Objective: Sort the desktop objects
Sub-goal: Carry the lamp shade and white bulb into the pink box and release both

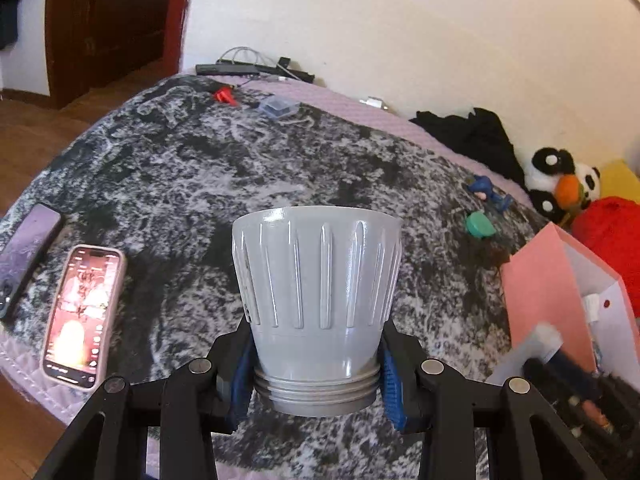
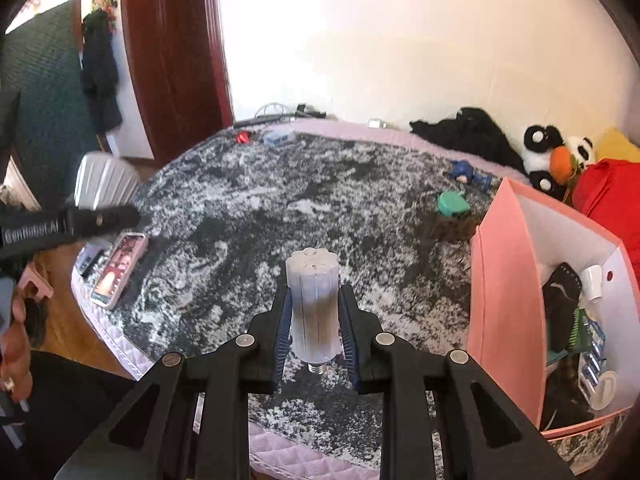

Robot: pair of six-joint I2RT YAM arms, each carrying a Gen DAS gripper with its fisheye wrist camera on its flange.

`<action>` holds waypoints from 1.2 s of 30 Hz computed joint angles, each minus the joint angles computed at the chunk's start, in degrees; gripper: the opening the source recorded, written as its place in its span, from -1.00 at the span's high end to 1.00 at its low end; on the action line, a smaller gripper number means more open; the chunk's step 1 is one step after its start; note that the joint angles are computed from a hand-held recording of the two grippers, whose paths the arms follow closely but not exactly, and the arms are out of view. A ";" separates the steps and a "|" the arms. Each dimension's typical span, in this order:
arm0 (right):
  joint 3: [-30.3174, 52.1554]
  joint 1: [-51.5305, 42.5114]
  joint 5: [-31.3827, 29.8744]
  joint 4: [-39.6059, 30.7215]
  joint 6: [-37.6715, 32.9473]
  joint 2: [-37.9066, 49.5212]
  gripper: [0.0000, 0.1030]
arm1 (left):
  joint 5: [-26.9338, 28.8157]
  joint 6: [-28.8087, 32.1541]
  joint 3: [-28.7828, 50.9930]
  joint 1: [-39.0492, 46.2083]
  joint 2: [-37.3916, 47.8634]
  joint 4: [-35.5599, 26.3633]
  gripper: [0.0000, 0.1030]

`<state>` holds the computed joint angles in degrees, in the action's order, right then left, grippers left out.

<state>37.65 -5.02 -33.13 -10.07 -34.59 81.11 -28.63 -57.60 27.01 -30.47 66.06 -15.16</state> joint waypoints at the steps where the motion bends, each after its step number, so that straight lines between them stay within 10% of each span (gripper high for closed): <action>1: -0.09 -0.34 -0.40 -0.17 0.14 -0.90 0.52 | -0.44 -0.39 0.32 -0.64 -0.41 -0.78 0.15; 19: 8.74 -19.56 -16.65 -6.49 0.14 -4.46 0.52 | -6.80 4.67 24.82 -12.25 17.47 -3.66 0.15; 36: 40.57 -39.64 -17.20 -7.84 9.72 26.30 0.51 | 2.05 21.67 96.61 -18.32 69.44 -17.98 0.15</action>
